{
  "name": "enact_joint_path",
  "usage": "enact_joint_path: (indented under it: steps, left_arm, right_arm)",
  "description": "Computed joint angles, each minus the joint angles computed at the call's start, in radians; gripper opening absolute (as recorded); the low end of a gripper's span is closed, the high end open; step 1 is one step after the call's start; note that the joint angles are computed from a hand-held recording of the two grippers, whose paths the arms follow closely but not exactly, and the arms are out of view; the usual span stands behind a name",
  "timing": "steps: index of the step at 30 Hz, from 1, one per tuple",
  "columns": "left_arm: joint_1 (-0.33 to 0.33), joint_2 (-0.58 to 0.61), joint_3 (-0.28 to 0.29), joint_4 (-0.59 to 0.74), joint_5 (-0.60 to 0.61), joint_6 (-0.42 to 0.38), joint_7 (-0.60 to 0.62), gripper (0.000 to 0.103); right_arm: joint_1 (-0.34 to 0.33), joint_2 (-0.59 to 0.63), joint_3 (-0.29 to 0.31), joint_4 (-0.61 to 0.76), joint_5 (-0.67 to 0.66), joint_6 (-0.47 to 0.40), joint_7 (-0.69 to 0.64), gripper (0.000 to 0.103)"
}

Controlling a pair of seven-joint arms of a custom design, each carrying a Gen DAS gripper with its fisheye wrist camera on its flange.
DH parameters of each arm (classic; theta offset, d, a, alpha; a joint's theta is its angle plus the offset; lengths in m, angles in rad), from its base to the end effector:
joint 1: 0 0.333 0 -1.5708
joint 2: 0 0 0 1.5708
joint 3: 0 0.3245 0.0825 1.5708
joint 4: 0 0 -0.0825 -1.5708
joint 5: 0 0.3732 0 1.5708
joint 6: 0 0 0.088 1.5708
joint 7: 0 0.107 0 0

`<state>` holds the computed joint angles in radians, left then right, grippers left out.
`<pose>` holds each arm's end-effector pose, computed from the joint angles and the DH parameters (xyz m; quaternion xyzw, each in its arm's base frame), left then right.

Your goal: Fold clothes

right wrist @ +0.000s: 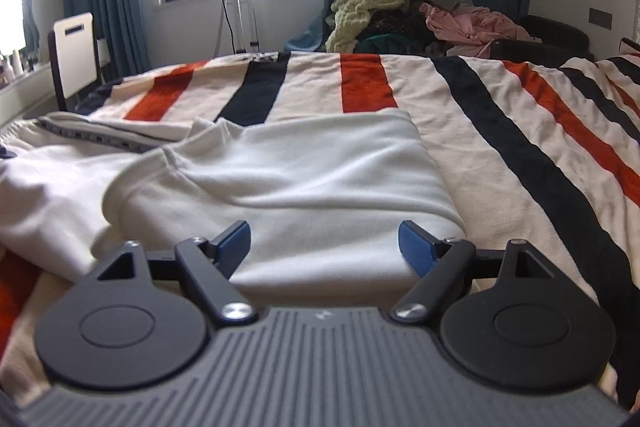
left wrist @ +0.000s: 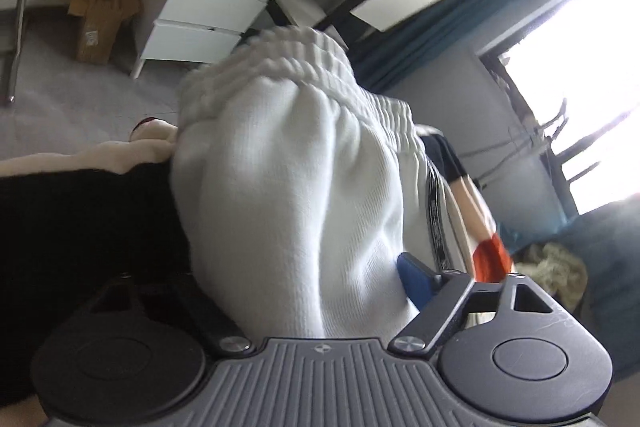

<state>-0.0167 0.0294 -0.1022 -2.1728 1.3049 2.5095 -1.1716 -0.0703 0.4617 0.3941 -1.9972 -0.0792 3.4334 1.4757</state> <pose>0.5500 -0.0730 0.4213 -0.8950 -0.0239 -0.3553 0.2687 0.6276 0.1852 0.3829 -0.7216 0.4915 -0.2558 0.4151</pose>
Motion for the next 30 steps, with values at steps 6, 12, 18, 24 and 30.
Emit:
enact_joint_path:
  steps: [6,12,18,24,30]
  left_arm:
    - [-0.006,-0.015,-0.006,-0.019,0.022,-0.038,-0.007,0.06]
    - [-0.035,-0.03,-0.035,-0.015,0.035,-0.14,0.045,0.027]
    - [-0.081,-0.019,-0.068,0.047,0.102,-0.3,0.11,0.016]
    - [-0.167,0.04,-0.096,0.206,0.222,-0.444,0.269,0.016]
    - [-0.279,0.206,-0.086,0.48,0.346,-0.48,0.469,0.016]
  right_arm:
    - [0.083,-0.01,-0.089,0.004,0.061,-0.031,-0.019,0.082]
    - [0.248,-0.01,-0.241,0.015,0.14,-0.103,-0.124,0.083]
    - [0.133,-0.024,-0.117,-0.01,0.196,-0.102,-0.171,0.082]
    - [0.075,-0.058,-0.062,-0.049,0.227,-0.068,-0.16,0.082]
    - [-0.156,-0.033,0.156,-0.039,0.207,-0.108,-0.079,0.082]
